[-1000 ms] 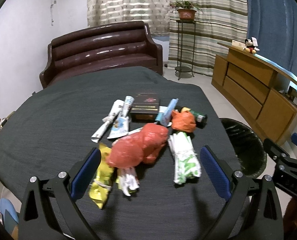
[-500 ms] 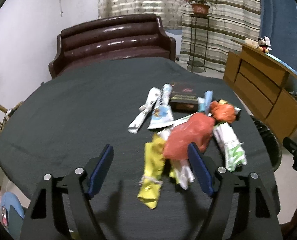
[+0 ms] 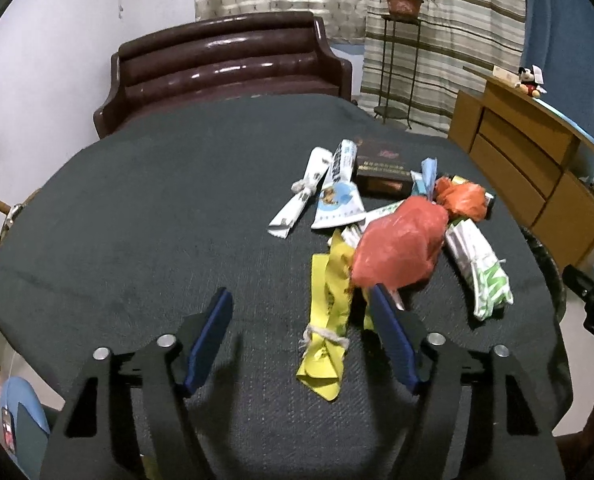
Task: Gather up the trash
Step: 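Lower the left gripper onto the yellow wrapper and close it, then grasp the white-and-green paper bag with the right gripper while the left holds the wrapper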
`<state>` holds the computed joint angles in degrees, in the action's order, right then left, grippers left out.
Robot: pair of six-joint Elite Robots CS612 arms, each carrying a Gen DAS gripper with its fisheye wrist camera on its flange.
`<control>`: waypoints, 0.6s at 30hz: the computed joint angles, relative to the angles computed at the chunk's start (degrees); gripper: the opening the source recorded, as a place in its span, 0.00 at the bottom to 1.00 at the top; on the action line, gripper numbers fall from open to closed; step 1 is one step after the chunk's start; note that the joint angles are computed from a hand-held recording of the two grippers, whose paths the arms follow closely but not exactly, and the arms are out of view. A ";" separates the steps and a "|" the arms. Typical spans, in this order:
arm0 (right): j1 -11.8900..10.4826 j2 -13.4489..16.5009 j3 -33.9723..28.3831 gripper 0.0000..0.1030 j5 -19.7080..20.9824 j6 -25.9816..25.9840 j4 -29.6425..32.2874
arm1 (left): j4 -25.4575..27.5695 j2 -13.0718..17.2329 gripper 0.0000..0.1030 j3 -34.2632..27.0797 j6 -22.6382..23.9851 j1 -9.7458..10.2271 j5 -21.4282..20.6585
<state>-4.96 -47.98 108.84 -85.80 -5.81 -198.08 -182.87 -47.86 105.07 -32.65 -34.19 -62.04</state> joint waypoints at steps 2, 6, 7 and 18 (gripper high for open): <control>0.15 -0.04 -0.01 0.77 -0.01 -0.18 0.03 | 0.39 -0.02 0.62 0.10 -0.47 0.19 -0.68; 0.39 -0.17 0.13 0.77 0.09 -0.52 -0.07 | 1.40 0.09 0.60 -0.01 0.16 0.17 -1.37; 0.53 -0.12 0.06 0.77 0.05 -0.51 -0.08 | 1.99 0.13 0.59 -0.11 0.52 0.22 -1.68; 2.10 -0.15 -0.21 0.74 1.01 -1.02 0.40 | 0.36 0.89 0.24 0.19 3.68 0.43 -1.74</control>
